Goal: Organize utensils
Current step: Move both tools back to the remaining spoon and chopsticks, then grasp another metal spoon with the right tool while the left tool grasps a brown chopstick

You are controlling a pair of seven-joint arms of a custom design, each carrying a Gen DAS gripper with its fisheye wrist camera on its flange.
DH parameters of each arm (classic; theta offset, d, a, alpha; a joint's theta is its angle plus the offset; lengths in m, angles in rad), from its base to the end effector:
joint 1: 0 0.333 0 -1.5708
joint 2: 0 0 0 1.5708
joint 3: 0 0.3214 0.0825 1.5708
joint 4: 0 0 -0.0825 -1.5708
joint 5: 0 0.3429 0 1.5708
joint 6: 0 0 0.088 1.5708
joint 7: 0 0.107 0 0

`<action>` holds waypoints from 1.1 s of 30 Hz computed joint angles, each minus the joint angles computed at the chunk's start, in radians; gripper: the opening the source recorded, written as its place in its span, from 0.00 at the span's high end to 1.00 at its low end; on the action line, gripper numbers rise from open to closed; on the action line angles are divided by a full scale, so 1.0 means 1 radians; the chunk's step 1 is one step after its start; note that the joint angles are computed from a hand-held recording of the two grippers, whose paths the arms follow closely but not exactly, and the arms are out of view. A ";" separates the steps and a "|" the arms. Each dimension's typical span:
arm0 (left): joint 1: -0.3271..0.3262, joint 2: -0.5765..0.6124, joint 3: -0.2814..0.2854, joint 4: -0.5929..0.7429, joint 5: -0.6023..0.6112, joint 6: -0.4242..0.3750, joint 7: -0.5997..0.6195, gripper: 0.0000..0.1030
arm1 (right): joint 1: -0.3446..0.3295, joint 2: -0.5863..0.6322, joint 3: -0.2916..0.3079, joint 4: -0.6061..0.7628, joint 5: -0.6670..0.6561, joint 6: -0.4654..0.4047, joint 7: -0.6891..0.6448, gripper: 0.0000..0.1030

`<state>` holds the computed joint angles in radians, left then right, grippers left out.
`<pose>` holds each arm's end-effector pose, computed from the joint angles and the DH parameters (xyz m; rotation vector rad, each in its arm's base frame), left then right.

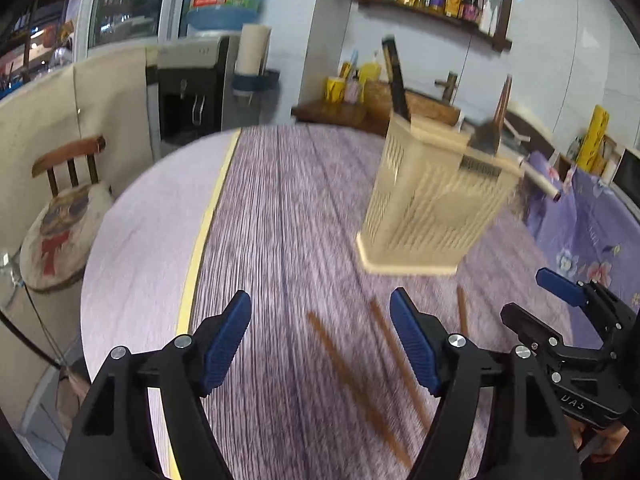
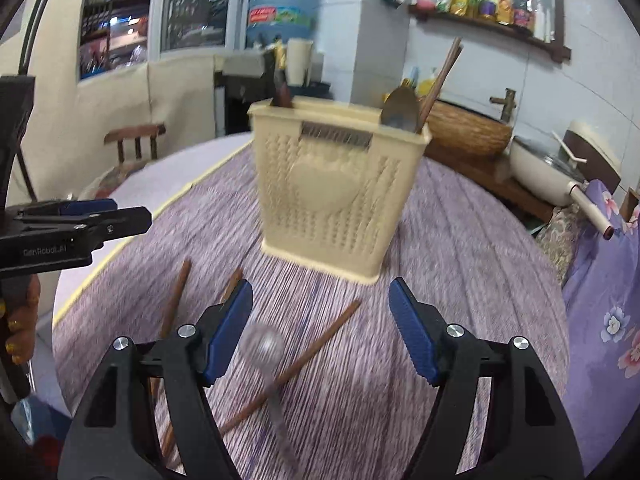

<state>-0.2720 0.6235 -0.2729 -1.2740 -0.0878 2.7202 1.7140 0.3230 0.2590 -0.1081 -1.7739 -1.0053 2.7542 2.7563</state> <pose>0.6672 -0.3238 0.5158 -1.3314 2.2536 -1.1267 0.6102 0.1758 0.5041 -1.5676 1.8060 -0.9767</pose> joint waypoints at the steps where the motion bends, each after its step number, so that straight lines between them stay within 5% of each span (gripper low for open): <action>1: 0.000 -0.015 0.004 -0.033 0.005 0.011 0.000 0.28 | -0.002 0.003 0.009 -0.011 0.018 0.001 -0.022 0.31; 5: -0.023 -0.056 0.046 -0.129 0.063 0.050 -0.026 0.18 | -0.002 0.022 0.035 -0.036 0.106 0.002 -0.122 0.39; 13: 0.005 -0.071 0.020 -0.166 0.050 0.008 -0.028 0.18 | -0.038 0.049 0.072 -0.041 0.360 0.059 -0.400 0.43; 24: 0.007 -0.076 0.014 -0.179 0.047 0.007 -0.028 0.19 | -0.128 0.150 0.164 0.110 0.785 -0.047 -0.903 0.52; 33: -0.002 -0.048 0.015 -0.129 0.044 -0.044 -0.022 0.37 | -0.097 0.224 0.126 0.234 0.902 -0.144 -1.039 0.53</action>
<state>-0.2736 0.5751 -0.2576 -1.4026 -0.0434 2.6758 1.6918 0.2263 0.4834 0.0176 -1.5398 -0.1037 2.6100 1.7176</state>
